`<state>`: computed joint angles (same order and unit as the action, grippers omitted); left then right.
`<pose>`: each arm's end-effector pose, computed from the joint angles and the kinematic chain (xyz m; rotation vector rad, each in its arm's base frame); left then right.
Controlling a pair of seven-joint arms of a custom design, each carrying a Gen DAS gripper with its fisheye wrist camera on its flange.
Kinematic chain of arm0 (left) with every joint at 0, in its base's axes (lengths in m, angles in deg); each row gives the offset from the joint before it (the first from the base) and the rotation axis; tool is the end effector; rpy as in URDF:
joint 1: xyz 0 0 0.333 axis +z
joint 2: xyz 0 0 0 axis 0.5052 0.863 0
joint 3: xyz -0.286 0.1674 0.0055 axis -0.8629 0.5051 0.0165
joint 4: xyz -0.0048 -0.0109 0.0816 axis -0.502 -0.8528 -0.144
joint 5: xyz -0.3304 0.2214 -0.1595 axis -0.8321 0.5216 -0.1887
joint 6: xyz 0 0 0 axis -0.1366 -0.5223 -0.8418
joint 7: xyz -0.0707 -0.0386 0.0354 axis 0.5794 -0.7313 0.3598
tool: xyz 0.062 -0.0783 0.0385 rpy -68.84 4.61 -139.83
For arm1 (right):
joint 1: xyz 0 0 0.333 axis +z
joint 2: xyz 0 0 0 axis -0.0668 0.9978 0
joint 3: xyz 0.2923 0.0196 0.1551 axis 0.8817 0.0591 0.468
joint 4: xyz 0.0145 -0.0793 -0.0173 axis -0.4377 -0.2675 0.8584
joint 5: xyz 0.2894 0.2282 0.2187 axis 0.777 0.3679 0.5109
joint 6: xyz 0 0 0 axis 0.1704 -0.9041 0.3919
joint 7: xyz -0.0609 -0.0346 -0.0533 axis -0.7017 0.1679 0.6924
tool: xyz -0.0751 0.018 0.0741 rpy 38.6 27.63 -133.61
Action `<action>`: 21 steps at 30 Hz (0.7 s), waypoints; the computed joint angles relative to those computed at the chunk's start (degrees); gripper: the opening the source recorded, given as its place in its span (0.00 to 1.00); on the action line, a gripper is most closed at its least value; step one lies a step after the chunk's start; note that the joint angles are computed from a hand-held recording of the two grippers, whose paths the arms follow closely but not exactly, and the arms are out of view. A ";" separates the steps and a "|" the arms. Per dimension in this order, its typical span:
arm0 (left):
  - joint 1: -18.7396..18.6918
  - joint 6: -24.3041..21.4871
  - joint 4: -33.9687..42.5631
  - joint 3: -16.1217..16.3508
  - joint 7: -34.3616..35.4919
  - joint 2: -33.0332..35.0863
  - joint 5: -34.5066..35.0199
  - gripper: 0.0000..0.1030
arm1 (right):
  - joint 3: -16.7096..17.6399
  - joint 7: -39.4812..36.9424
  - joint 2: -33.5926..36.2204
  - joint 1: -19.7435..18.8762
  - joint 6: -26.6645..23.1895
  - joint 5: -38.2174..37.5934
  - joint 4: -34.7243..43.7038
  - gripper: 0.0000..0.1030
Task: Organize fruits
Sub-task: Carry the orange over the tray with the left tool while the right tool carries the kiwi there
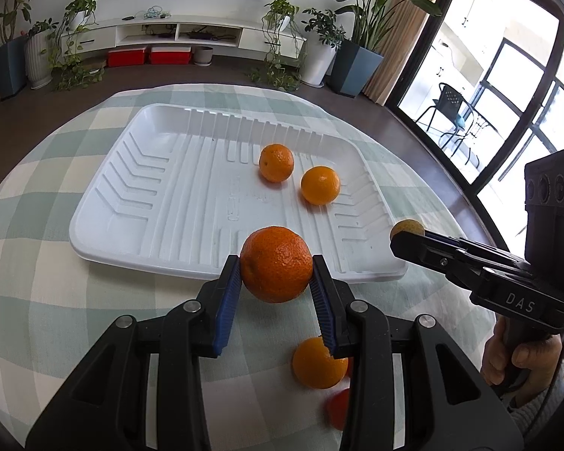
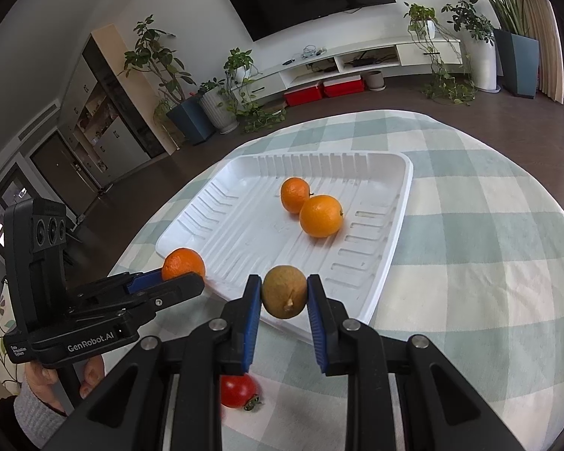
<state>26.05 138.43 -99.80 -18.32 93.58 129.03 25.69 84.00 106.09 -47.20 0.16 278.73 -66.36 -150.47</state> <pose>0.7212 -0.3194 0.3309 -1.3636 2.5118 -1.1571 0.5894 0.1333 0.3268 -1.3946 1.8318 -0.3966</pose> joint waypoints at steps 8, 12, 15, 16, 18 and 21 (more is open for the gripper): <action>-0.79 -1.26 2.41 0.81 -1.23 1.11 0.82 0.33 | -0.29 -0.35 0.22 0.25 -0.30 0.40 0.49 0.26; -1.45 -1.98 4.11 1.42 -2.05 2.13 1.45 0.33 | -0.19 -0.42 0.20 0.18 -0.38 0.44 0.50 0.26; -1.88 -2.26 4.89 1.79 -2.57 2.62 2.05 0.33 | 0.45 -0.23 0.41 -0.89 -0.69 -0.30 0.80 0.26; -2.03 -2.40 5.24 1.92 -2.77 2.83 2.27 0.33 | 0.90 -0.06 0.52 -1.64 -0.74 -0.83 0.87 0.26; -1.93 -2.26 5.17 1.80 -2.81 2.84 2.34 0.33 | 1.22 0.06 0.57 -2.14 -0.93 -1.21 0.90 0.26; -2.30 -2.68 6.23 2.12 -3.30 3.54 2.89 0.33 | 1.84 0.19 0.92 -3.33 -1.28 -2.10 1.11 0.26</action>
